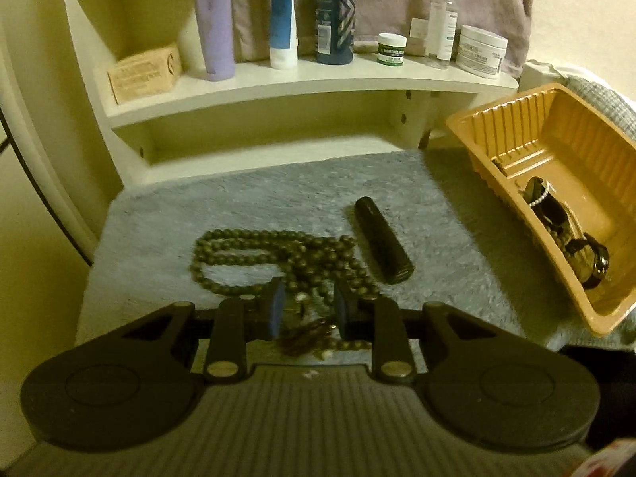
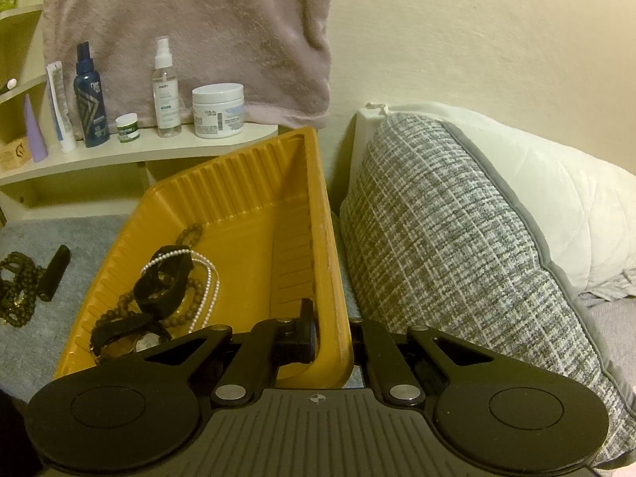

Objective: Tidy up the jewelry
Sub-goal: 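Return the left gripper to the pile and grasp the dark bead necklace, then lift the dark bead necklace high with the left gripper to free it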

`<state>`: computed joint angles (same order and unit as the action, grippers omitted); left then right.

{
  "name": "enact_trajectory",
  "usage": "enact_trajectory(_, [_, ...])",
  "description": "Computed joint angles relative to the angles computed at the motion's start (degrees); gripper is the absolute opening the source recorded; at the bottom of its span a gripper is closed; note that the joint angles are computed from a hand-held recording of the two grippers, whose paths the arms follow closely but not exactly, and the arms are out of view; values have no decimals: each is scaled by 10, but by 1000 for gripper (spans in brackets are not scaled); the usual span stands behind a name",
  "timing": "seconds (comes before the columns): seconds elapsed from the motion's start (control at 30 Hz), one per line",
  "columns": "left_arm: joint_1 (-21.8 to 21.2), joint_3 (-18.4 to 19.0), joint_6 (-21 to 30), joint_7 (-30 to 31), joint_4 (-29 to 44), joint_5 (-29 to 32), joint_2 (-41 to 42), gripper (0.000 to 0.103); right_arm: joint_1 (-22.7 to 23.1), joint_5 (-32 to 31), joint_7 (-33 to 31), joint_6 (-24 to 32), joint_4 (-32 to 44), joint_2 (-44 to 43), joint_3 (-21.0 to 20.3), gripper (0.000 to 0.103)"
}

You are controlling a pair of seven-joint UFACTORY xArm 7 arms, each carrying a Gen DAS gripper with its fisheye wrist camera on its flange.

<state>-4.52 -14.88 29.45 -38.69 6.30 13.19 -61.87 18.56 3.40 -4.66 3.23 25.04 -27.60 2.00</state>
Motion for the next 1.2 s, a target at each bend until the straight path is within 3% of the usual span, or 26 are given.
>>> enact_trajectory(0.33, [23, -23, -40, -47, 18, 6, 80, 19, 0, -1, 0, 0, 0, 1, 0, 4])
enact_trajectory(0.57, [19, -3, -52, -43, 14, 8, 91, 14, -1, -1, 1, -1, 0, 0, 0, 4])
enact_trajectory(0.67, [14, 9, -50, -28, 14, 5, 92, 6, 0, -1, 1, 0, 0, 0, 0, 4])
enact_trajectory(0.93, [12, 38, -20, 37, 15, 1, 35, 6, 0, -2, 1, -2, 0, 2, -1, 4])
enact_trajectory(1.2, [36, 75, 19, 143, 49, -1, -14, 6, -1, -2, 2, -3, 0, 1, 1, 4])
